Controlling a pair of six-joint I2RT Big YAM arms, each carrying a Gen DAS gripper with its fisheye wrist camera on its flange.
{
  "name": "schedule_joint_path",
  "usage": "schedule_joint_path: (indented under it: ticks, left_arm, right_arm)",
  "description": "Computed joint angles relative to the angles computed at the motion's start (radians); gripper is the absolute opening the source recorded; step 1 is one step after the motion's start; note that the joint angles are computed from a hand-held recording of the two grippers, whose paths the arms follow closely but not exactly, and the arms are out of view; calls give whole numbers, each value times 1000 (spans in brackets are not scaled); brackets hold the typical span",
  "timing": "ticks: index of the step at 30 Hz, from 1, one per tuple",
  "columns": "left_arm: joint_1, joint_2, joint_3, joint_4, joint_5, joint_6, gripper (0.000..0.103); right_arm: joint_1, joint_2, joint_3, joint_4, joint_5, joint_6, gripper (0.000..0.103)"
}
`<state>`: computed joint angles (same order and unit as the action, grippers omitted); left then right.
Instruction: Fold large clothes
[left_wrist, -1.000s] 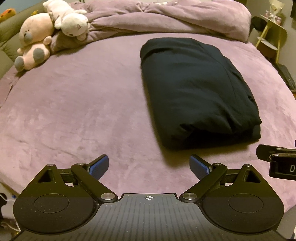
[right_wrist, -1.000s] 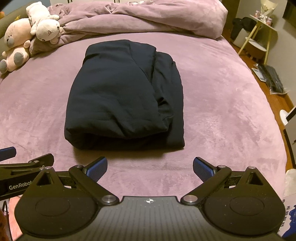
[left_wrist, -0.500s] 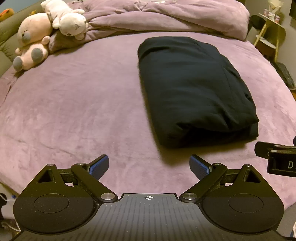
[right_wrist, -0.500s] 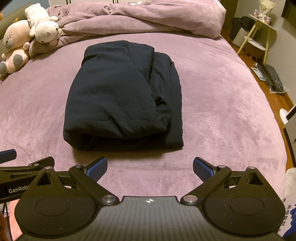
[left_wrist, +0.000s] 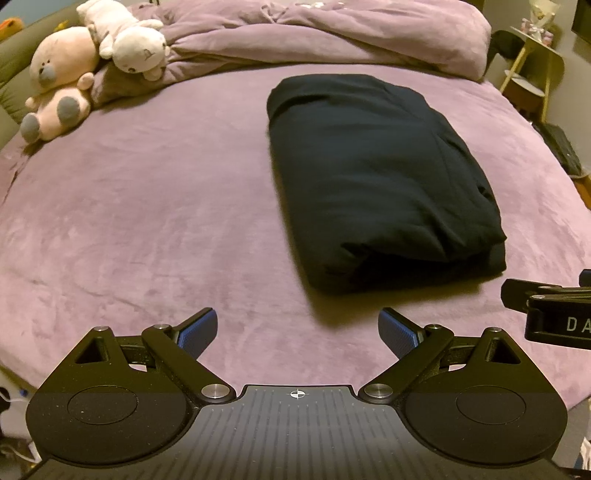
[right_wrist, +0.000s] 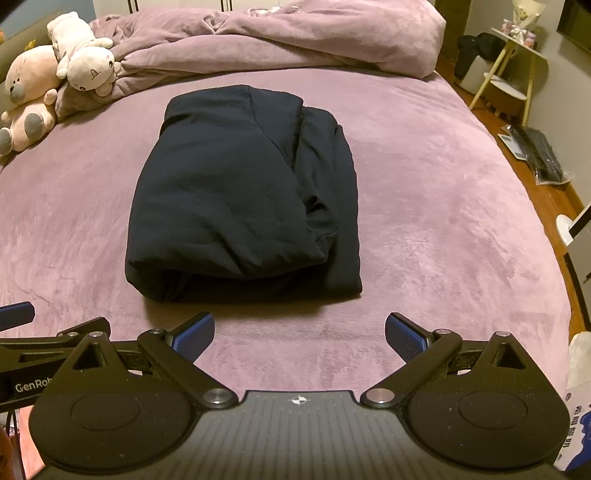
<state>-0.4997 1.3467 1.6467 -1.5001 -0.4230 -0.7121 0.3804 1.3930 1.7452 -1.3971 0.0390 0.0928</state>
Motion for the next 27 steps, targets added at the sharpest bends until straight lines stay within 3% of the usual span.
schedule_joint_path:
  ticks: [27]
  left_arm:
    - [-12,1,11,-3,4,11,97]
  right_arm:
    - [-1,-8,3,-7,2,3,99]
